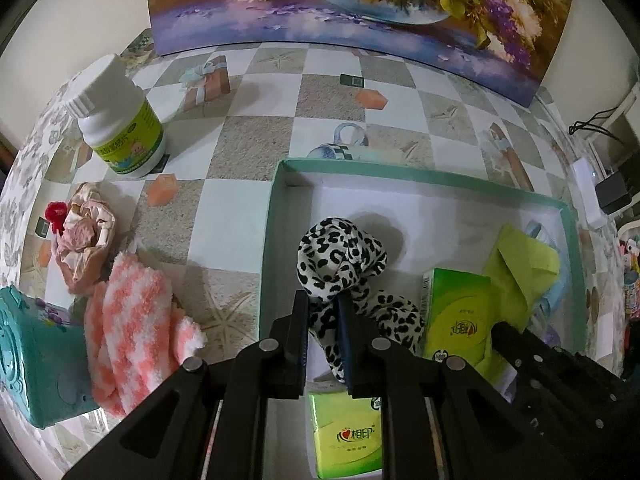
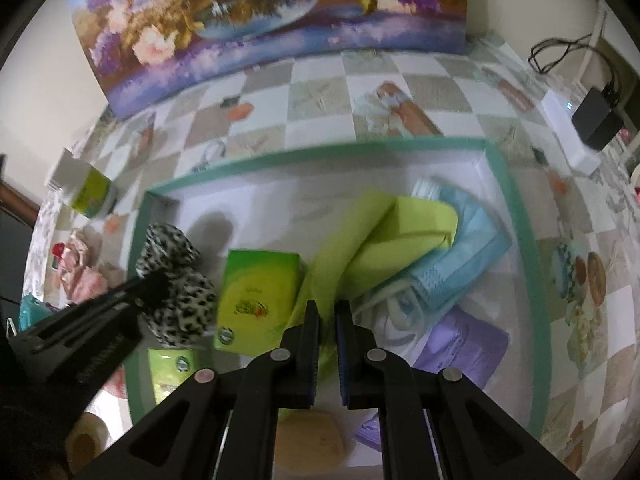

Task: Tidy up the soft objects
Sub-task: 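Lower and release the scrunchie in the tray while right releases the green cloth there, then move both tools back from the tray toward the pile of soft items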

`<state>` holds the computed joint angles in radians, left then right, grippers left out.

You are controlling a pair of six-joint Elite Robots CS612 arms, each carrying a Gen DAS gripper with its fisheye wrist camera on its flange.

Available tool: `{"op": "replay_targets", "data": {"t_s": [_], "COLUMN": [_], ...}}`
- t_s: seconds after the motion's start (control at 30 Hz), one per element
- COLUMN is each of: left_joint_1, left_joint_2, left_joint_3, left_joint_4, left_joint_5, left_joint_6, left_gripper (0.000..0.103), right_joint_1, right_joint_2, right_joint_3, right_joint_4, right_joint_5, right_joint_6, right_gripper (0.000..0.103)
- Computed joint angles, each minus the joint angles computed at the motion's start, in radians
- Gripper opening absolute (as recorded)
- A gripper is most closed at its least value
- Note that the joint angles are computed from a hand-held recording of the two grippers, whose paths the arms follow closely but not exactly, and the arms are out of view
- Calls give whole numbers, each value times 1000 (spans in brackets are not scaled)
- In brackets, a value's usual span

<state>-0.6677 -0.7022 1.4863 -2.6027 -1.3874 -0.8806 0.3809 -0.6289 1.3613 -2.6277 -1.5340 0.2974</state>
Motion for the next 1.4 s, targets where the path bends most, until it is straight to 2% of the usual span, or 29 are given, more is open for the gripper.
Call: {"op": "replay_targets", "data": {"t_s": [0.3,0.67,0.7,0.77,0.8,0.93,1.0,1.03,1.07,1.13,1.17,1.27,1.4], "left_joint_1": [8,19,20,18,15,16,17,16,15,13,12,13,19], "left_joint_2": [6,-18,-22,-29,-35,-56,-66,-70,-74,-79,-81,-81,-78], "left_joint_3": [-13,-5,-4,-4,-2,13,19,22,25,32,33,34,35], "left_joint_4": [19,45,45,58,66,46,47,52,51,54,61,98,137], "left_joint_5": [-20,-57,-63,-51,-33,-20,-10,3,18,57,76,106,111], "left_joint_6": [1,-13,-12,-9,-7,-9,-15,-18,-20,-32,-39,-59,-84], "left_gripper": [19,34,35,48,50,51,60,72,78,79,81,91,92], "right_joint_1": [-3,-1,-1,0,1,2,2,3,4,6,8,9,5], "right_joint_2": [5,4,2,-3,-5,-15,-23,-26,-30,-35,-36,-37,-31], "right_joint_3": [2,-11,-10,-10,-11,-6,-2,-1,1,3,3,0,-7], "right_joint_4": [14,37,37,37,42,33,29,28,25,22,21,27,54], "right_joint_5": [4,7,12,9,3,-6,-10,-13,-18,-36,-47,-58,-52], "right_joint_6": [6,9,10,13,14,10,10,11,12,22,26,30,48], "right_gripper": [9,12,15,25,30,31,31,32,34,61,66,69,82]}}
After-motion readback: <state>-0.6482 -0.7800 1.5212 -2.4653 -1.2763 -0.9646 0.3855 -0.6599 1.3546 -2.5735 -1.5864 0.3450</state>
